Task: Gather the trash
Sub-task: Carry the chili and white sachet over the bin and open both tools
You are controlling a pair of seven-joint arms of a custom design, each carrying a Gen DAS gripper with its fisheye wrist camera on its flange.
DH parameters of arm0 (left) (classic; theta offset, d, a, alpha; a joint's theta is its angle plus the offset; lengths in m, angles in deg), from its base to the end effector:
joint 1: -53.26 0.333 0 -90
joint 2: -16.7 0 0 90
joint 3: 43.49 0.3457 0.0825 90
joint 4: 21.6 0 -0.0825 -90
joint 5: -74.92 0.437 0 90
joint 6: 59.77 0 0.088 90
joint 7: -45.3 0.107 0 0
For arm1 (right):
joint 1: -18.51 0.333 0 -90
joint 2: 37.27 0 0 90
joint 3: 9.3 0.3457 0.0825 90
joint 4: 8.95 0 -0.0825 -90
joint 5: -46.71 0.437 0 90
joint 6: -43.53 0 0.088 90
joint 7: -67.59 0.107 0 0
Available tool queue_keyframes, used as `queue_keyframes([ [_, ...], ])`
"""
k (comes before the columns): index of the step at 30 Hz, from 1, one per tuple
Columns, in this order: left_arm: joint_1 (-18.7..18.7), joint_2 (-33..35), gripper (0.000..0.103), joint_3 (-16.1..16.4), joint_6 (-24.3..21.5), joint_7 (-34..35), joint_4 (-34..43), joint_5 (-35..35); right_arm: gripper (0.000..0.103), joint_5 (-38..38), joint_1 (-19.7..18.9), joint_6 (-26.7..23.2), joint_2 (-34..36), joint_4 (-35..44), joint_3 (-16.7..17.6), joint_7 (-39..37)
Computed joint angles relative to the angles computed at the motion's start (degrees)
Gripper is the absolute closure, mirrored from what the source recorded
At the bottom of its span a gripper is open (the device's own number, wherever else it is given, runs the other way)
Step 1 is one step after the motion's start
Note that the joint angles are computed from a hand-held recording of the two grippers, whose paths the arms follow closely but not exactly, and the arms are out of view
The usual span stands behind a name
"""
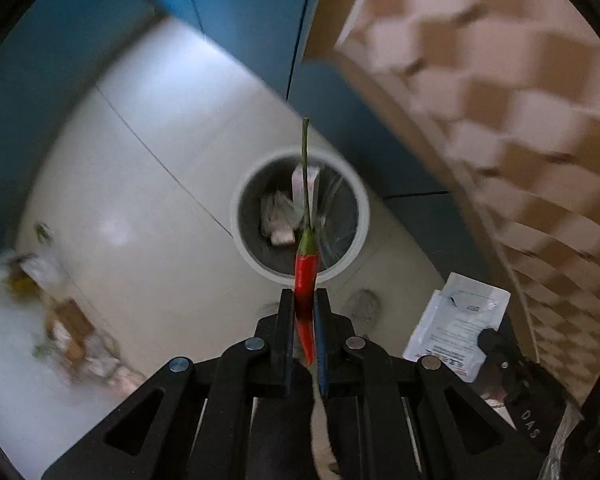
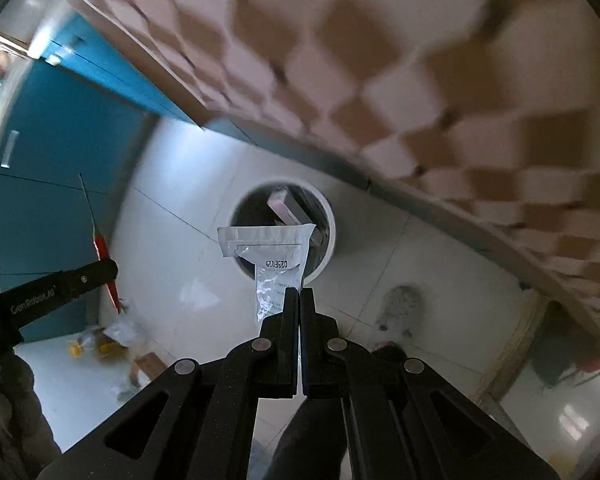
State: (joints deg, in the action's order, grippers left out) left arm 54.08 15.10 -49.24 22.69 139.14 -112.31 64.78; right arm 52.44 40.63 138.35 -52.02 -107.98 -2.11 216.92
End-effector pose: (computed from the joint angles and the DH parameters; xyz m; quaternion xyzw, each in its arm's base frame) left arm 0.5795 -0.0717 0.6554 0.6426 -0.7591 0.0195 0.1024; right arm 0.4481 0.2748 0.7238 -0.4973 0.8622 0.0329 0.0912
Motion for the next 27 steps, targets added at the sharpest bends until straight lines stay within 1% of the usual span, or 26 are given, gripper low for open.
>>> queue_keyframes([
  [2,0.3,2.0,0.096,0.3,2.2,-0.5,-4.1,-2.2,0.103,0.9,0.0,5.6,0.0,-6.8,-0.2,-0.1],
  [5,0.2,4.6,0.096,0.1,6.9,0.1,-9.2,-3.0,0.103,2.1,-0.1,12.1,1.4,-13.3,-0.6,-0.5],
  [8,0.1,7.2,0.096,0.0,10.1,1.2,-12.1,-3.3,0.103,2.3,-0.1,18.8,3.9,-18.7,-0.7,-1.6],
  [11,-0.2,9.2,0.096,-0.2,12.7,2.2,-14.1,-2.7,0.103,2.8,-0.1,23.7,6.8,-21.7,-0.9,-3.0],
  [14,-0.4,10.1,0.095,-0.1,14.5,2.5,-15.1,-1.9,0.103,3.5,0.0,26.8,9.9,-22.6,-0.8,-3.7],
  [16,-0.4,10.4,0.093,0.0,15.5,2.3,-15.4,-1.1,0.103,4.4,0.1,28.7,11.7,-23.1,-0.7,-4.5],
  [17,-0.4,10.4,0.09,0.1,16.0,2.0,-15.6,-0.4,0.103,5.1,0.1,29.9,12.6,-23.3,-0.6,-5.1],
  [18,-0.4,10.4,0.08,0.1,16.3,1.8,-15.7,-0.1,0.102,5.6,0.0,30.1,13.3,-23.1,-0.6,-6.0],
  [19,-0.4,10.2,0.072,0.2,16.8,1.6,-16.0,0.5,0.102,5.8,0.0,30.3,14.2,-22.8,-0.6,-6.6],
  [21,-0.4,9.3,0.023,0.3,18.8,1.6,-16.7,2.2,0.101,6.8,-0.1,30.7,15.1,-22.7,-0.5,-7.8],
  [22,-0.6,8.4,0.009,0.4,20.3,1.2,-17.4,3.7,0.101,6.7,-0.2,30.5,15.6,-22.4,-0.4,-7.7],
  [23,-0.6,7.7,0.005,0.4,21.1,0.8,-17.9,4.3,0.101,7.1,-0.3,30.4,15.8,-22.1,-0.4,-8.1],
  [24,-0.5,7.3,0.003,0.5,21.5,0.8,-18.0,4.7,0.096,7.7,-0.4,30.2,16.2,-21.8,-0.4,-8.8],
  [25,-0.4,6.8,0.003,0.5,21.7,0.6,-18.1,5.5,0.08,7.7,-0.5,29.9,16.3,-21.4,-0.4,-8.8],
  [26,-0.5,6.1,0.003,0.5,22.0,0.1,-18.3,6.9,0.069,7.2,-0.5,29.5,16.3,-21.1,-0.3,-8.6],
  [27,-0.5,5.7,0.003,0.5,22.2,0.1,-18.3,7.7,0.047,6.5,-0.5,28.8,15.9,-20.9,-0.3,-8.4],
])
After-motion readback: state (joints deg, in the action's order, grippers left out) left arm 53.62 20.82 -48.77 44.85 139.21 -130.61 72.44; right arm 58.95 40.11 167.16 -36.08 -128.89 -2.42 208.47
